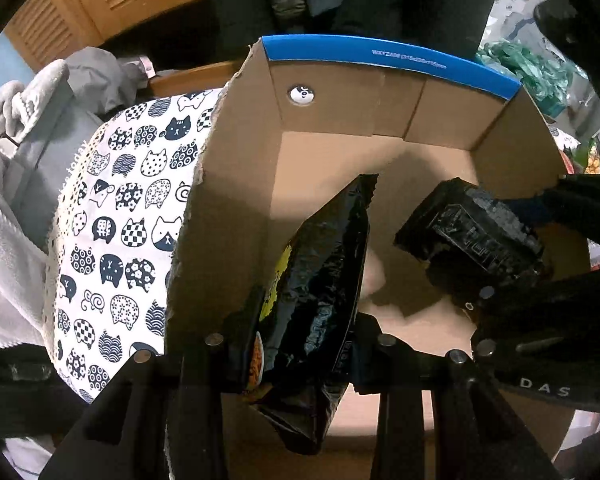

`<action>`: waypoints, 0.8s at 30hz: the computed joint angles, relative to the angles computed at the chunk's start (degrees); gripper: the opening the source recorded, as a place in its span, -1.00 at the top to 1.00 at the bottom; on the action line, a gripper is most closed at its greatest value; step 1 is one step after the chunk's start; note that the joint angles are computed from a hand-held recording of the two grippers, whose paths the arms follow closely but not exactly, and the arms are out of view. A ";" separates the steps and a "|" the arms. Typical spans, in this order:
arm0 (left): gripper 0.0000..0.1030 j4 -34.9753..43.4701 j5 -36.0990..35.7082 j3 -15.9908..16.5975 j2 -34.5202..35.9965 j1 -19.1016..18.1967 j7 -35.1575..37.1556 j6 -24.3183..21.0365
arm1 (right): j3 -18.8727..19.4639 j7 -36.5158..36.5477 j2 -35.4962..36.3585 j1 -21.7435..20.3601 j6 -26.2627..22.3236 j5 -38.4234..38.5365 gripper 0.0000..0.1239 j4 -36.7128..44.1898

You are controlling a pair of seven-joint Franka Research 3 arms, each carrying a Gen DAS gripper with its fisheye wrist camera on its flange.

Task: Organize snacks
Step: 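Open both tools to drop the black bags into the box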

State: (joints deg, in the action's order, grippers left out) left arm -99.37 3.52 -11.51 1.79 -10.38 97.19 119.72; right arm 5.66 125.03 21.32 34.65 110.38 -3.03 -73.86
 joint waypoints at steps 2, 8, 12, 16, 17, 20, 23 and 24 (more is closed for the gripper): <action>0.30 0.14 0.06 -0.04 0.04 -0.02 -0.11 -0.09 | -0.06 0.00 0.49 0.12 -0.19 -0.24 -0.02 0.55; 0.29 0.16 0.92 -0.11 0.18 -0.15 -0.32 -0.12 | -0.06 0.72 -0.40 0.09 0.82 -0.06 -0.03 -1.02; 0.13 0.34 2.19 -0.21 0.19 -0.34 -1.07 -0.48 | -0.03 1.48 -1.14 -0.09 2.38 0.03 -0.04 -2.18; -0.08 -0.35 1.80 -0.15 -0.99 -0.33 -1.11 0.36 | -0.03 3.01 -2.93 -0.04 4.03 -0.72 -0.06 -4.01; -0.11 -0.47 1.69 -0.12 -1.25 -0.32 -1.08 0.52 | -0.11 3.88 -3.56 0.16 4.40 -1.51 -0.13 -4.58; -0.35 -1.55 -0.67 0.01 -3.11 -0.32 -0.04 1.91 | -0.06 7.51 -7.76 0.34 7.91 -3.81 -0.29 -9.27; -0.39 -3.00 -3.19 0.07 -5.17 -0.68 2.01 3.35 | 0.66 10.33 -11.23 -0.06 9.44 -5.86 -0.33 -12.74; -0.39 -3.57 -3.90 0.04 -5.97 -0.93 2.90 3.70 | 0.97 11.12 -12.62 -0.24 9.78 -6.46 -0.33 -14.04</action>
